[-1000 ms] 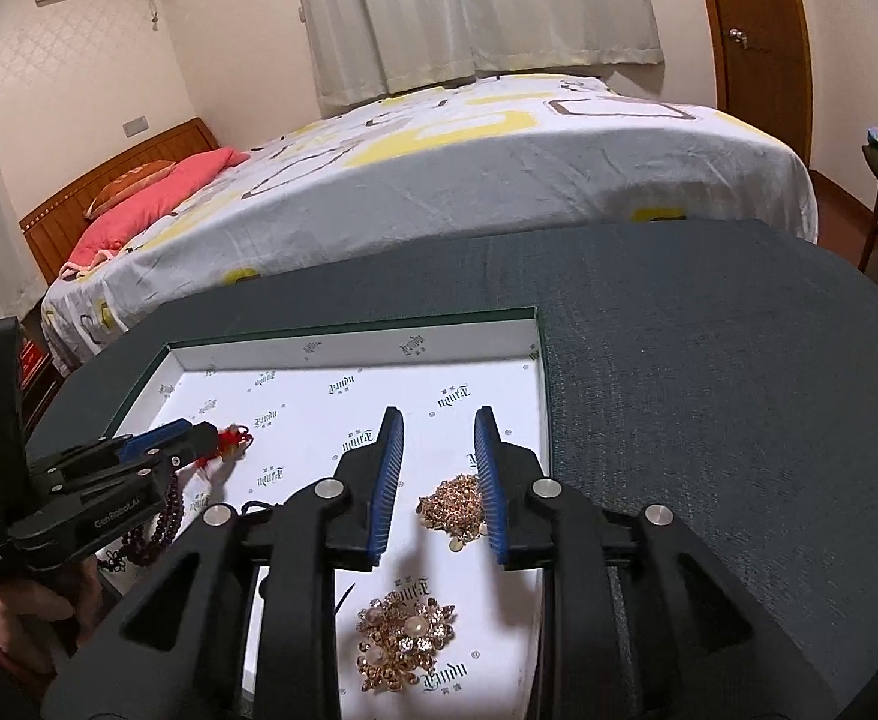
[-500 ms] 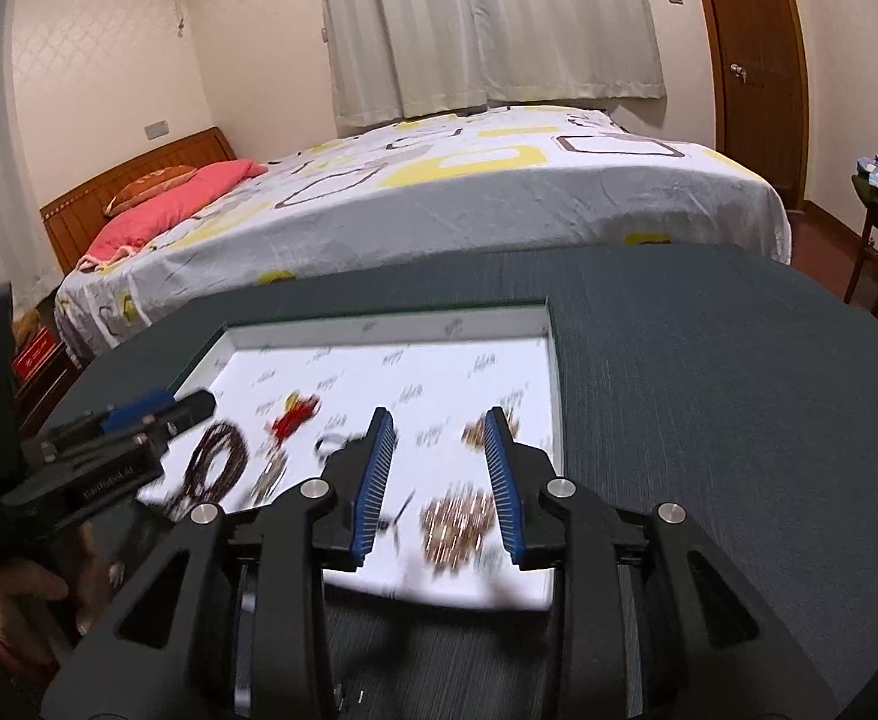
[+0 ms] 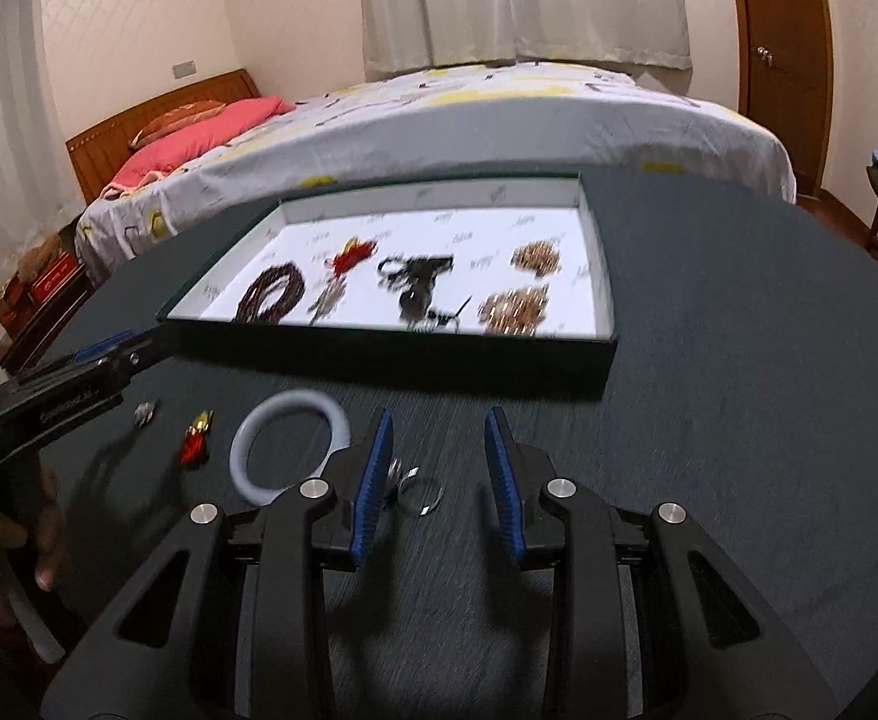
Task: Organize jewelry
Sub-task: 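Withdraw both tools from the box toward the remaining jewelry, then grasp the gold-and-red tassel ornament with the left tool while the right tool grasps the pearl ring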
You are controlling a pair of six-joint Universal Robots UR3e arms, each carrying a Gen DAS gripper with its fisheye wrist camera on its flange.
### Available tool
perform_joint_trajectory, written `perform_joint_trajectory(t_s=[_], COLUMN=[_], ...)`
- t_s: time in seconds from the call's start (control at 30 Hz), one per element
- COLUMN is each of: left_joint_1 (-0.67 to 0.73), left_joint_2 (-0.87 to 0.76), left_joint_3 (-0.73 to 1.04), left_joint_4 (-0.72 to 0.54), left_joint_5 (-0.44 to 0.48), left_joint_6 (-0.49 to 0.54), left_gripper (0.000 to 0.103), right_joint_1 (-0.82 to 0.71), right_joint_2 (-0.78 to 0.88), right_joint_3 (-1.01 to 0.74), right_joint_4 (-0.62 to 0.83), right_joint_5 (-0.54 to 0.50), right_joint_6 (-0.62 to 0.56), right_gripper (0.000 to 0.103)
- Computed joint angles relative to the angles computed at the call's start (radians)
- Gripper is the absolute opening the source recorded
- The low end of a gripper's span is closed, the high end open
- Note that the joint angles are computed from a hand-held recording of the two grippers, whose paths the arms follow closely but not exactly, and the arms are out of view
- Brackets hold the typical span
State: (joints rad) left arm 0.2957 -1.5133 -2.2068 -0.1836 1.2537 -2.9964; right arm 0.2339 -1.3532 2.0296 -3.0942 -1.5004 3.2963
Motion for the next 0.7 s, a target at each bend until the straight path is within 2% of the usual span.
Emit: perform_joint_trajectory(t_s=[0.3, 0.43, 0.5, 0.7], left_joint_1=[0.064, 0.077, 0.078, 0.078], left_joint_2=[0.119, 0.127, 0.128, 0.127], left_joint_3=[-0.124, -0.135, -0.134, -0.138], left_joint_4=[-0.03, -0.035, -0.04, -0.046], left_joint_5=[-0.018, -0.023, -0.024, -0.024], left_joint_6=[0.034, 0.039, 0.04, 0.045], left_gripper=[0.055, 0.055, 0.055, 0.055], right_joint_1=[0.042, 0.051, 0.054, 0.05], right_joint_2=[0.029, 0.05, 0.06, 0.073], right_joint_3=[-0.012, -0.048, -0.062, -0.082], right_joint_4=[0.025, 0.059, 0.077, 0.122], right_joint_5=[-0.005, -0.02, -0.026, -0.022], right_joint_6=[-0.004, -0.001, -0.003, -0.003], right_gripper=[0.031, 0.032, 0.037, 0.037])
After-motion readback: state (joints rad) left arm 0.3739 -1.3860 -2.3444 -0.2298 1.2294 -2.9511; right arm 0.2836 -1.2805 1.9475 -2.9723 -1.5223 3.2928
